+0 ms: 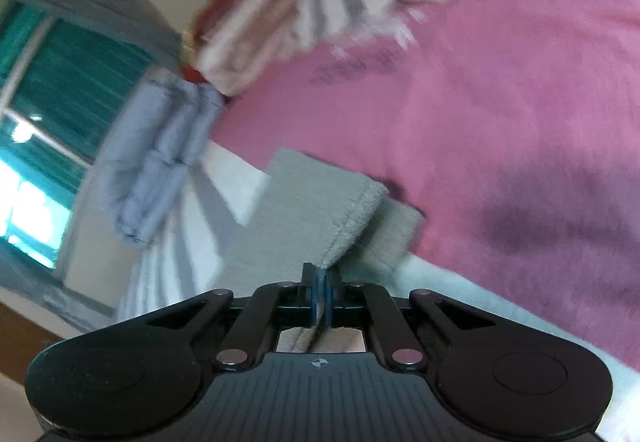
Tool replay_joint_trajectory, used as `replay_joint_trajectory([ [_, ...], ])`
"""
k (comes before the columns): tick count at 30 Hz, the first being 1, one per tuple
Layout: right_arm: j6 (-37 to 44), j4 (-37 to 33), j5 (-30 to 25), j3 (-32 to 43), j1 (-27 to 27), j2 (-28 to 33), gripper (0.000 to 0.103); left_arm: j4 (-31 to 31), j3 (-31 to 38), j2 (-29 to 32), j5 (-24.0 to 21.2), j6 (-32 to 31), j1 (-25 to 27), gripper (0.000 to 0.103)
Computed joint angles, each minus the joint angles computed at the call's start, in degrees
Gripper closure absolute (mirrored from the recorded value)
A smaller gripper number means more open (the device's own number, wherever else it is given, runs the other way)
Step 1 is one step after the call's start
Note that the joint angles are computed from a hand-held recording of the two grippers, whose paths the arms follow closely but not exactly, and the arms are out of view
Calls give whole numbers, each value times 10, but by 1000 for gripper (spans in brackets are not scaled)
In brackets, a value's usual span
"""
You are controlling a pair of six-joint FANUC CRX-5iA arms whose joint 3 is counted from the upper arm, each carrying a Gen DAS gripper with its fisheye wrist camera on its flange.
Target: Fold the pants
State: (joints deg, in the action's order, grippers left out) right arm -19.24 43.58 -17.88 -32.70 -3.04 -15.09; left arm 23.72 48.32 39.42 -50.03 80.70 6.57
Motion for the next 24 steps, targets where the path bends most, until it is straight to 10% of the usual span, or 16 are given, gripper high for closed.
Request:
replay_joint_trajectory([
  [4, -70, 116, 27, -38, -13, -35, 99, 21, -13, -3, 4, -25, 5, 81],
  [8, 100, -84, -44, 10, 17, -1, 100, 19, 7, 6, -17, -28, 7, 81],
  [15, 106, -71, -40, 1, 18, 0, 100, 7, 18, 7, -29, -36, 6, 78],
  [17, 122, -118, -33, 5, 14, -6, 99, -16, 11, -6, -21, -4, 3, 61],
  [19, 93, -89, -52, 3, 25, -22, 87, -56, -45, -52, 25, 36, -4, 22],
  [24, -22, 75, -28, -59, 55, -85, 80, -31, -208, -150, 125, 47, -20, 28],
])
